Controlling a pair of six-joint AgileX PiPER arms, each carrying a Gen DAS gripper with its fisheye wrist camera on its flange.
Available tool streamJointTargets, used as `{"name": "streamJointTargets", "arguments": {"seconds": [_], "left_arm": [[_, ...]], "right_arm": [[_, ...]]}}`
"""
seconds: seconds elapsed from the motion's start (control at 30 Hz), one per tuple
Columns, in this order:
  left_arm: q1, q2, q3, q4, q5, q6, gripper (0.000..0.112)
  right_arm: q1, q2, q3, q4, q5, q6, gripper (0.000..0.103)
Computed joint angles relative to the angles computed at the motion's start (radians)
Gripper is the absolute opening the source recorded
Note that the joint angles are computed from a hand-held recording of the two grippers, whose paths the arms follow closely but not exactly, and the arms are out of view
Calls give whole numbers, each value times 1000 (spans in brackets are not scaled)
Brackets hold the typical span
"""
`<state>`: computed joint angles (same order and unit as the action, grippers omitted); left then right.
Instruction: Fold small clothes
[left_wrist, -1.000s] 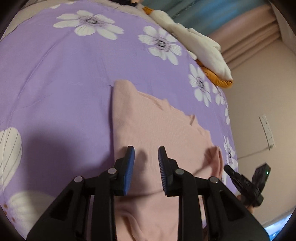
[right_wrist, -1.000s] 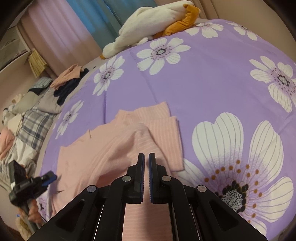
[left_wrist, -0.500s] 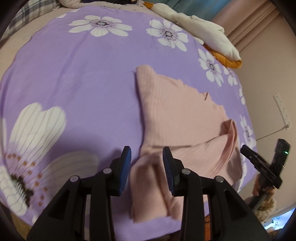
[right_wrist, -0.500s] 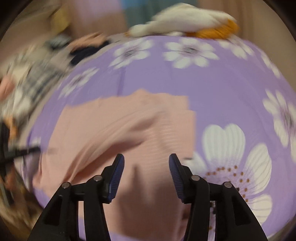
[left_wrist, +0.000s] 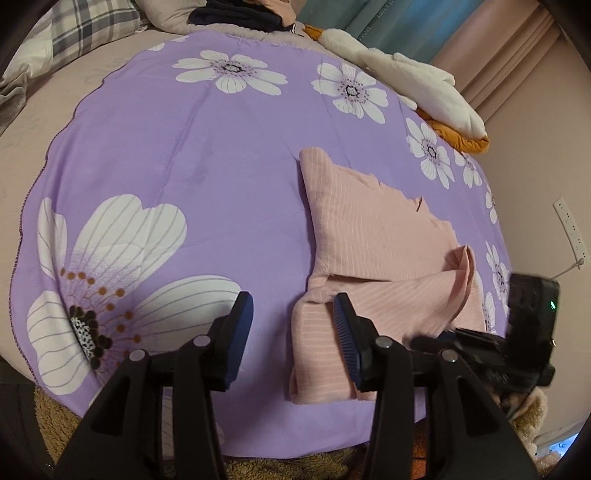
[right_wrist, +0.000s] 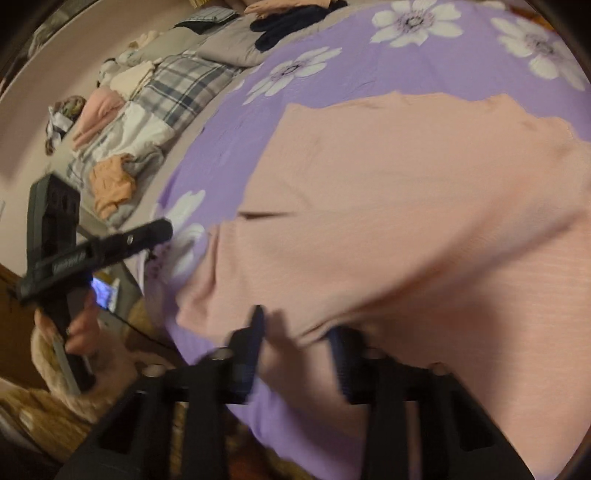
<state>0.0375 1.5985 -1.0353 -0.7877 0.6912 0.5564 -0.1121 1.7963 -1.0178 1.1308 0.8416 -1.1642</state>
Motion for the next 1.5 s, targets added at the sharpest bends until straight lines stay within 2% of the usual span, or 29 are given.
{"name": "streamJointTargets", "arguments": {"seconds": [0.03, 0.13, 0.23, 0.33, 0.43, 0.5, 0.53, 0.6, 0.63, 0.67, 0.83, 0.9, 1.0, 1.07, 1.17, 1.2, 1.27, 1.33, 1.4, 1.47, 1.5], "left_arm": [[3, -4, 0, -6, 2, 4, 45], [13, -3, -7, -39, 1, 39, 45], [11, 21, -39, -53, 7, 57, 46], [2, 60, -85, -55, 19, 62, 51], [-10, 96, -126, -60, 34, 68, 51], [-21, 129, -163, -74, 51, 79, 53], [-27, 142, -178, -75, 57, 80, 55], [-50, 174, -222, -51, 55, 51, 58], [-64, 192, -249, -37, 51, 36, 59], [-77, 206, -269, -27, 45, 24, 60], [-126, 288, -379, 23, 47, -23, 62], [-144, 324, -425, 84, 38, -87, 62], [-149, 372, -471, 107, 47, -133, 62], [-156, 396, -498, 148, 48, -178, 62], [-171, 404, -498, 212, 16, -241, 59], [-172, 404, -494, 213, 12, -241, 56], [-171, 403, -478, 185, -1, -224, 23], [-172, 404, -472, 163, -4, -220, 19], [-187, 381, -440, 188, -50, -247, 16], [-200, 357, -415, 213, -89, -272, 10], [-202, 348, -405, 214, -102, -275, 8]], "right_arm": [[9, 20, -34, 9, 7, 15, 7], [5, 44, -114, 52, 47, 48, 7], [-22, 116, -267, 64, 148, 174, 7], [-15, 164, -366, 52, 108, 270, 7], [17, 242, -481, -28, 78, 400, 7], [23, 265, -504, -66, 66, 451, 7], [13, 270, -506, -67, 73, 452, 9], [2, 272, -505, -45, 87, 436, 32], [-7, 254, -481, -27, 74, 416, 55], [-18, 222, -441, 2, 48, 379, 63], [-118, 148, -414, 61, 62, 280, 63], [-164, 100, -375, 57, 10, 259, 63], [-236, 31, -285, 26, -141, 243, 63], [-288, 36, -261, 11, -161, 246, 63], [-349, 66, -243, 29, -147, 219, 63], [-368, 78, -228, 54, -147, 190, 63], [-383, 95, -216, 62, -136, 159, 63], [-377, 114, -212, 54, -132, 148, 62], [-349, 115, -208, 14, -154, 173, 53], [-312, 107, -201, -37, -197, 187, 34], [-299, 100, -199, -58, -222, 204, 29]]}}
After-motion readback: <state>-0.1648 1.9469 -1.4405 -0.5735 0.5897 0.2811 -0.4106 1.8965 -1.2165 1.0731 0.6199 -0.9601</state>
